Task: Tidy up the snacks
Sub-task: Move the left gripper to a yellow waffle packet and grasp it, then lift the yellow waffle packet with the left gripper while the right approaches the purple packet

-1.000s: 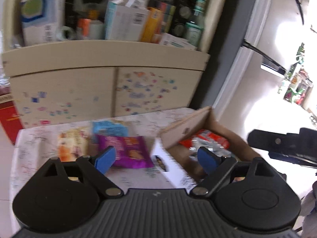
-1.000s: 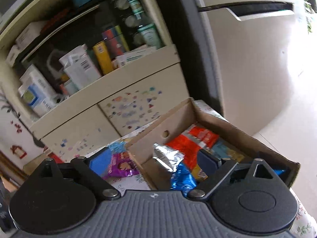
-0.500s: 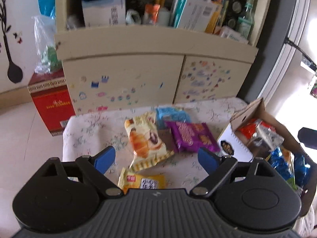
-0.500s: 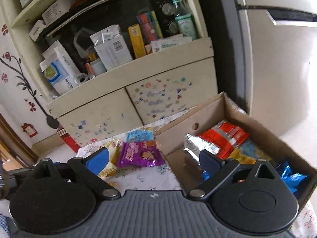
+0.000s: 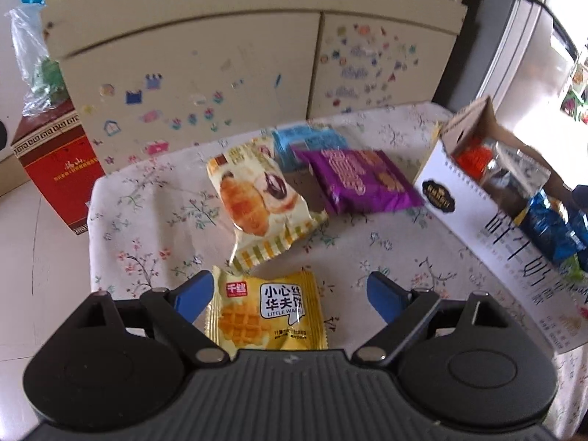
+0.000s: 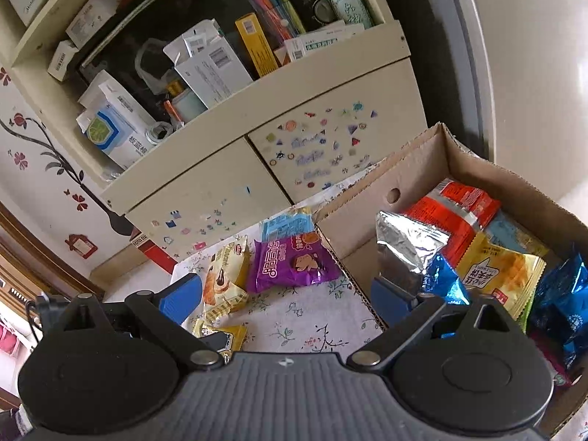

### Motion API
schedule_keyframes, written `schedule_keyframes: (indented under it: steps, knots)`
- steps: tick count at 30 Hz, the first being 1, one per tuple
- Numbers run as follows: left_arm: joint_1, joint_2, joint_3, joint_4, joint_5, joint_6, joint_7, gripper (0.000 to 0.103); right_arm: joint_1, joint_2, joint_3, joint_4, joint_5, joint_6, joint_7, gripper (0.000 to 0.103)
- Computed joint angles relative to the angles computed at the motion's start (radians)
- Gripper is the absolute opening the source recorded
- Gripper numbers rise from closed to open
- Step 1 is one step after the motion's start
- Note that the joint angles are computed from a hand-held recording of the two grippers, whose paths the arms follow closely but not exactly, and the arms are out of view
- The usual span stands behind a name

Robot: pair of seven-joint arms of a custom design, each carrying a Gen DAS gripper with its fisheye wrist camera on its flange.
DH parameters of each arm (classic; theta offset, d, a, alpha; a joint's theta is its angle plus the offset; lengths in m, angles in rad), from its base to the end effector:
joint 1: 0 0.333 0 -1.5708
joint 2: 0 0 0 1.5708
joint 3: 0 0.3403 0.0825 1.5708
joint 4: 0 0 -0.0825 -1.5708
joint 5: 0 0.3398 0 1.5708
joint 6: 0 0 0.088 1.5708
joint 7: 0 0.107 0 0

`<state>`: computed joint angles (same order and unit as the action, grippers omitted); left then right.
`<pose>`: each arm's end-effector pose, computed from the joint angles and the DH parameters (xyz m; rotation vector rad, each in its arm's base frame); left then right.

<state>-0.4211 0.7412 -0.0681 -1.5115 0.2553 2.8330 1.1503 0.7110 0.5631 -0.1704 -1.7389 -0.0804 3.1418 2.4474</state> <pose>0.6514 -0.3464 0.3371 -1.6852 2.1860 -0.7318 0.5808 0.3860 0.4087 -1.4662 1.7730 -0.2113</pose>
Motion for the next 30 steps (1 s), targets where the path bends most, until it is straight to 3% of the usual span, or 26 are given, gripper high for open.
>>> schedule_keyframes:
  steps: [8, 15, 20, 26, 30]
  knots:
    - [-0.015, 0.066, 0.019, 0.070, 0.026, -0.061, 0.023, 0.090, -0.098, 0.063, 0.127, 0.076, 0.045, 0.023, -0.076, 0.101]
    - [-0.007, 0.075, 0.022, 0.061, 0.028, -0.061, 0.011, 0.087, -0.101, 0.177, 0.134, 0.237, 0.057, -0.023, -0.136, 0.101]
    - [0.007, 0.057, 0.022, 0.027, 0.014, -0.030, -0.020, 0.070, -0.092, 0.272, 0.124, 0.390, 0.031, -0.094, -0.188, 0.101]
    - [0.026, 0.044, 0.017, 0.006, -0.012, -0.014, -0.046, 0.054, -0.108, 0.394, 0.148, 0.593, 0.002, -0.211, -0.273, 0.101]
    - [0.041, 0.039, 0.006, -0.002, -0.030, -0.010, -0.052, 0.048, -0.105, 0.479, 0.134, 0.733, -0.008, -0.284, -0.297, 0.101]
